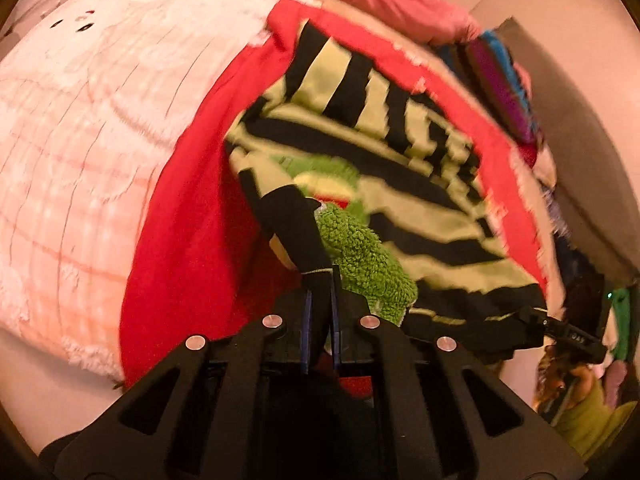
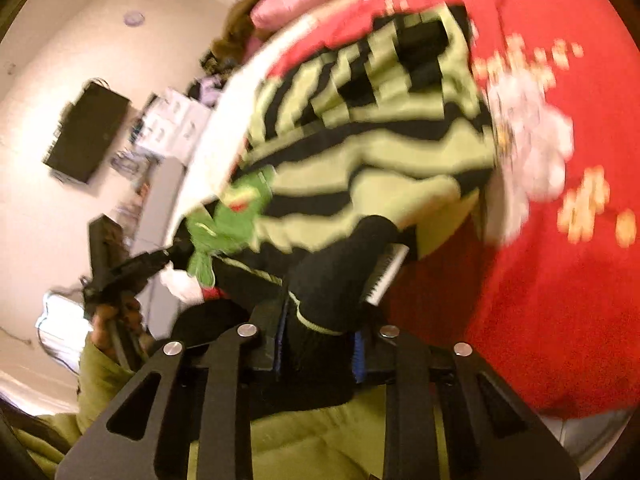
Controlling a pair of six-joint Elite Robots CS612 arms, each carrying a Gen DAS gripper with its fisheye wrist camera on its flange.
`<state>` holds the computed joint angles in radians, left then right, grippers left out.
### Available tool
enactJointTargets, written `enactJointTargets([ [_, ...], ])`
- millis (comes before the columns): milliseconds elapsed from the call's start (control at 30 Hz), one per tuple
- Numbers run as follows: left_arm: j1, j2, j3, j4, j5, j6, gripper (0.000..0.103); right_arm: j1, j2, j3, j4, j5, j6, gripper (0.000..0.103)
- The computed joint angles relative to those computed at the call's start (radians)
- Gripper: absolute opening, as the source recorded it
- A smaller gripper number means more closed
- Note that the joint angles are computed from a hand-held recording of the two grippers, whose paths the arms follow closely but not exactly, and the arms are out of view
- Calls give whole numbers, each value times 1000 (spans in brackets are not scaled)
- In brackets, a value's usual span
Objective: Fold small clothes
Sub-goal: 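Lay the hem over the collar and open both grippers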
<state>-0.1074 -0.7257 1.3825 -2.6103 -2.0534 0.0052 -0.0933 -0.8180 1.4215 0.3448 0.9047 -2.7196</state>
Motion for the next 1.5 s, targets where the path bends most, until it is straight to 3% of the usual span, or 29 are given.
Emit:
enactJointTargets([
  [167, -15, 41, -89, -22, -28, -83, 2, -32, -13, -20, -103, -17, 99, 21],
  [367, -33, 112, -221, 9, -41, -160, 2, -61, 33, -107, -139, -16, 223, 21],
  [667, -44, 244, -439, 29, -34, -317, 2, -75, 149, -309, -39, 53, 287, 21],
  [833, -58, 299, -533, 48, 3, -344, 2, -72, 205, -394, 13, 92, 299, 21],
  [967, -73, 321, -567, 38, 84, -357, 2, -70, 241, -446, 56, 122, 311, 21],
  [1200, -76, 348, -568, -73, 117, -378, 6, -65, 279, -502, 113, 165, 312, 23],
  [1300, -69, 342, -540, -146, 100, -349, 10, -64, 270, -487, 90, 183, 319, 28],
  [1367, -64, 335, -517, -211, 105, -343, 17, -62, 242, -437, 20, 197, 350, 32],
  [1433, -56, 333, -507, -270, 104, -351, 19, -59, 217, -391, -48, 206, 377, 49],
  [1467, -53, 334, -507, -283, 101, -356, 19, -57, 212, -382, -56, 216, 380, 53],
  [1500, -48, 333, -503, -309, 101, -360, 19, -53, 203, -373, -61, 242, 379, 64],
])
